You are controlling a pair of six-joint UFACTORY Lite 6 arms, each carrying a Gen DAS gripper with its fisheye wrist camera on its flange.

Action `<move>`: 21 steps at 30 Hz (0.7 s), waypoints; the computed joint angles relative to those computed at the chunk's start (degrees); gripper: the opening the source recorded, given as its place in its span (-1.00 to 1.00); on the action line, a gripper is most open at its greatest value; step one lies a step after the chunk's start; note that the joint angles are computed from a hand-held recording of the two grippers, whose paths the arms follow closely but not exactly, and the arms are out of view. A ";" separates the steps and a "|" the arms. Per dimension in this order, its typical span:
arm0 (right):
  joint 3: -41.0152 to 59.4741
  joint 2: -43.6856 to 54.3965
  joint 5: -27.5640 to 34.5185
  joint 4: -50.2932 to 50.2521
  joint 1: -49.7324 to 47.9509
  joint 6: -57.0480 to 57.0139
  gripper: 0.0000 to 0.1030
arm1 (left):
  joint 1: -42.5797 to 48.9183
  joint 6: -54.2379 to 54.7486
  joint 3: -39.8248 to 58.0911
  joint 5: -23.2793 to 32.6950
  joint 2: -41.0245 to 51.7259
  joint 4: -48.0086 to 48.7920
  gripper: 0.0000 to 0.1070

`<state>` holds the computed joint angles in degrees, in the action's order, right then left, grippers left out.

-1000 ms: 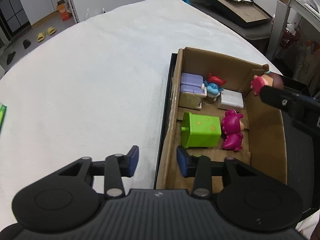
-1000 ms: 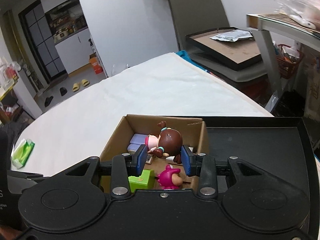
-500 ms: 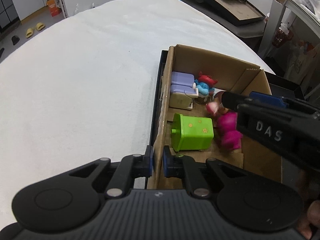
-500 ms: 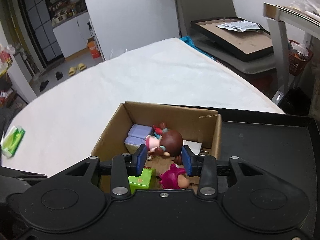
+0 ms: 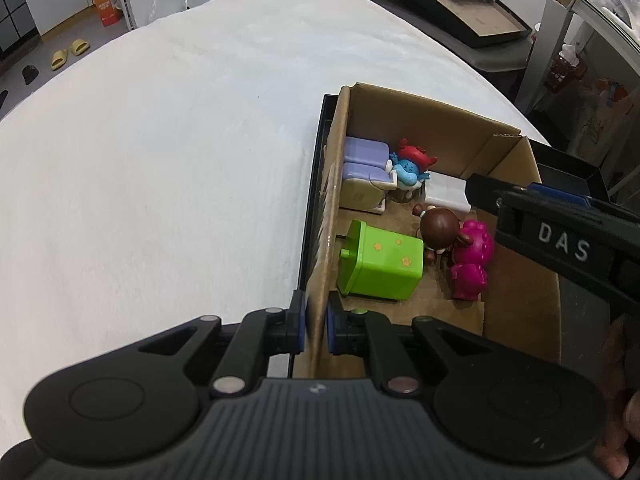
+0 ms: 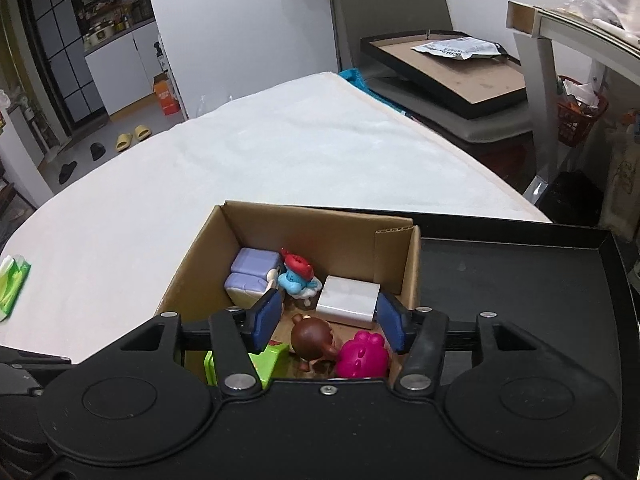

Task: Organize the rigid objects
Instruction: 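Lower the figurine beside the pink figurine and open the right gripper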

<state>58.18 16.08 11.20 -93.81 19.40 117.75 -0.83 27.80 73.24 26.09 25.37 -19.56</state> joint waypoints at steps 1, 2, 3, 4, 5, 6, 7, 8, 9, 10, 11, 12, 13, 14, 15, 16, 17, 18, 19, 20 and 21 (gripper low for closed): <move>-0.18 -0.22 0.25 -0.05 0.10 0.17 0.06 | 0.02 -0.52 0.30 0.31 0.06 0.45 -0.82; -0.39 -0.47 0.40 -0.32 0.21 0.47 0.07 | -0.02 -0.97 0.20 0.31 -0.21 0.84 -0.82; -0.71 -0.83 0.55 -0.52 0.33 0.71 0.07 | -0.19 -1.48 -0.20 0.06 -0.74 1.44 -0.82; -0.97 -1.19 0.78 -0.40 0.52 0.65 0.10 | -0.44 -1.76 -0.60 -0.20 -1.21 1.94 -0.82; -1.25 -1.68 1.10 0.02 0.71 0.22 0.12 | -0.62 -1.89 -1.07 -0.41 -1.80 2.31 -0.82; -1.64 -2.25 1.51 0.03 0.91 0.28 0.16 | -0.76 -2.32 -1.78 -0.84 -2.52 2.79 -0.82; -1.75 -2.61 1.85 -0.01 1.01 0.38 0.21 | -0.92 -3.02 -2.23 -1.16 -3.00 3.38 -0.81; -2.11 -3.14 2.15 -0.69 1.04 1.13 0.23 | -1.00 -3.77 -2.38 -1.07 -3.30 3.97 -0.81; -2.32 -3.49 2.27 -1.07 0.97 1.48 0.25 | -1.01 -4.38 -2.24 -0.70 -3.37 4.25 -0.80; -2.66 -3.94 2.47 -1.24 1.03 1.72 0.27 | -1.07 -5.59 -1.88 -0.20 -3.30 5.11 -0.78; -2.99 -4.33 2.61 -1.38 0.98 1.87 0.29 | -1.27 -7.55 -1.56 0.17 -3.26 6.67 -0.75; -3.19 -4.54 2.81 -1.10 0.98 1.58 0.33 | -1.32 -8.42 -1.52 0.33 -3.44 7.23 -0.75; -3.36 -4.82 3.19 -0.08 1.14 0.64 0.37 | -1.30 -8.65 -1.41 0.47 -3.54 7.36 -0.75; -3.50 -5.13 3.43 1.02 1.17 -0.43 0.40 | -1.39 -9.12 -1.32 0.68 -3.70 7.75 -0.75; -3.83 -5.56 3.46 1.58 1.14 -0.92 0.46 | -1.51 -9.84 -1.36 0.81 -3.93 8.43 -0.75; -4.08 -6.04 3.37 2.24 1.08 -1.57 0.52 | -1.74 -10.85 -1.31 0.97 -4.07 9.39 -0.74; -4.45 -6.65 3.39 3.22 1.08 -2.56 0.55 | -1.98 -11.81 -1.37 1.06 -4.27 10.27 -0.73; -4.66 -7.02 3.50 3.99 1.08 -3.36 0.61 | -2.27 -12.97 -1.51 1.07 -4.54 11.27 -0.72; -4.87 -7.33 3.64 4.60 1.06 -3.90 0.66 | -2.59 -14.29 -1.71 1.03 -4.85 12.50 -0.71; -5.55 -8.22 3.67 5.28 0.93 -4.47 0.67 | -2.92 -15.37 -1.96 0.97 -5.16 13.55 -0.68; -6.17 -9.06 3.50 5.96 0.63 -5.05 0.68 | -3.18 -15.92 -2.21 0.91 -5.51 14.16 -0.64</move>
<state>52.00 7.02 14.70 -87.85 20.03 112.70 -4.01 11.88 71.03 27.00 19.86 -5.40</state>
